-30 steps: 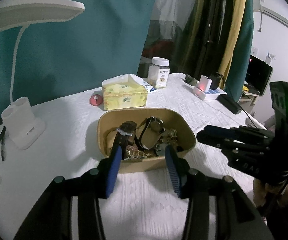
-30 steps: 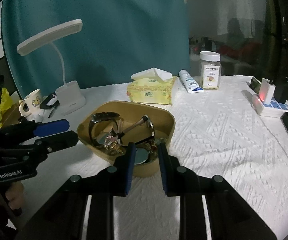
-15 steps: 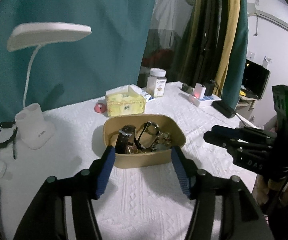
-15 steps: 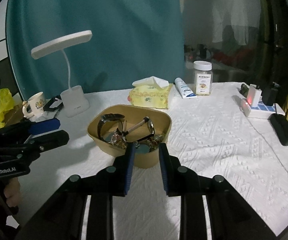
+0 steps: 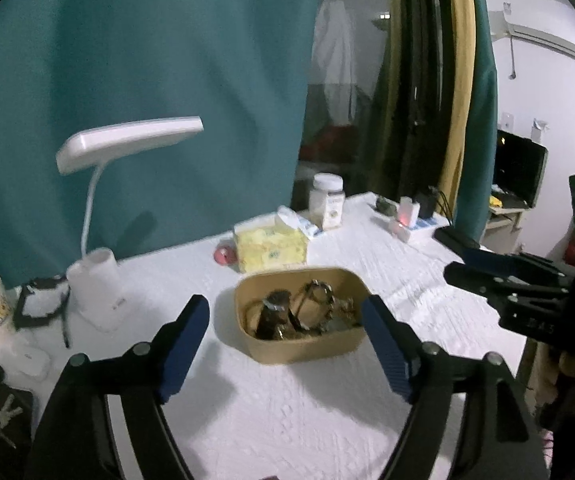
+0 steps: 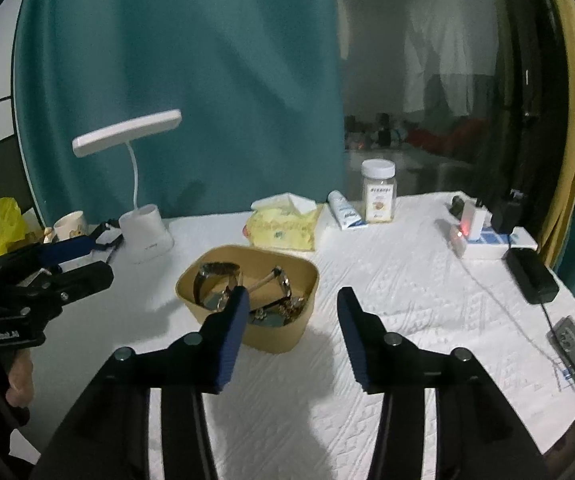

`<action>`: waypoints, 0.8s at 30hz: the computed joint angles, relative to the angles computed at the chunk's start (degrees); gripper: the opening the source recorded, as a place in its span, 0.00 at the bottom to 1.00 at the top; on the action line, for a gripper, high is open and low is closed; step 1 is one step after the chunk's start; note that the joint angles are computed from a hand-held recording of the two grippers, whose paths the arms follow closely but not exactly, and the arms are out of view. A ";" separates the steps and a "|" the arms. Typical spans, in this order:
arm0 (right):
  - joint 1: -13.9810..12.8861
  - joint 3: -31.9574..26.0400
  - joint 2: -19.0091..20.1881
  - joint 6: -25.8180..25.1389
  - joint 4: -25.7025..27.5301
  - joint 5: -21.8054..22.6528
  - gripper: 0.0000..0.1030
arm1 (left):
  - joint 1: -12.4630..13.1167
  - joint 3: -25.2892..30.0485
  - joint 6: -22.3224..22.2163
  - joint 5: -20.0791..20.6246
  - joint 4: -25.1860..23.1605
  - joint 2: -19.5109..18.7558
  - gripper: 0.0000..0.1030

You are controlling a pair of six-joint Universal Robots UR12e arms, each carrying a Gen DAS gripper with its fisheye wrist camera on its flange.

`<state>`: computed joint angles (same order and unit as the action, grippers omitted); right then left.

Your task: Organize jewelry

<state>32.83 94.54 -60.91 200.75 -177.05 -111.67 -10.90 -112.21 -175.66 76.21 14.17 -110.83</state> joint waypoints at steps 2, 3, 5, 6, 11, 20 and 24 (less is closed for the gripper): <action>0.15 -0.07 -0.23 -0.34 -0.37 -0.75 0.46 | -0.02 0.05 0.26 0.18 1.33 0.01 0.78; 0.21 -0.10 -0.35 -0.53 -0.66 -1.12 0.47 | 0.00 0.10 0.42 0.02 1.98 -0.03 0.79; 0.26 -0.13 -0.57 -0.85 -1.15 -1.61 0.50 | 0.11 0.14 0.34 -0.77 3.90 -0.18 0.81; 0.24 -0.22 -0.64 -1.00 -1.29 -1.68 0.51 | 0.22 0.15 -0.25 -1.28 5.07 -0.26 0.83; 0.09 -0.62 -1.00 -1.35 -1.28 -2.16 0.59 | 0.44 0.31 -3.21 -0.53 9.54 -0.84 0.93; -0.12 -1.20 -0.74 -1.65 -0.31 -2.15 0.61 | 0.95 0.39 -3.60 -0.42 8.40 -0.88 0.97; -0.15 -1.57 -0.46 -1.44 0.39 -1.72 0.62 | 1.06 0.70 -3.47 -0.82 6.82 -0.99 0.97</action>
<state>32.68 92.97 -61.37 199.31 -176.66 -113.39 -9.84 -111.51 -179.13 75.39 20.99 -111.83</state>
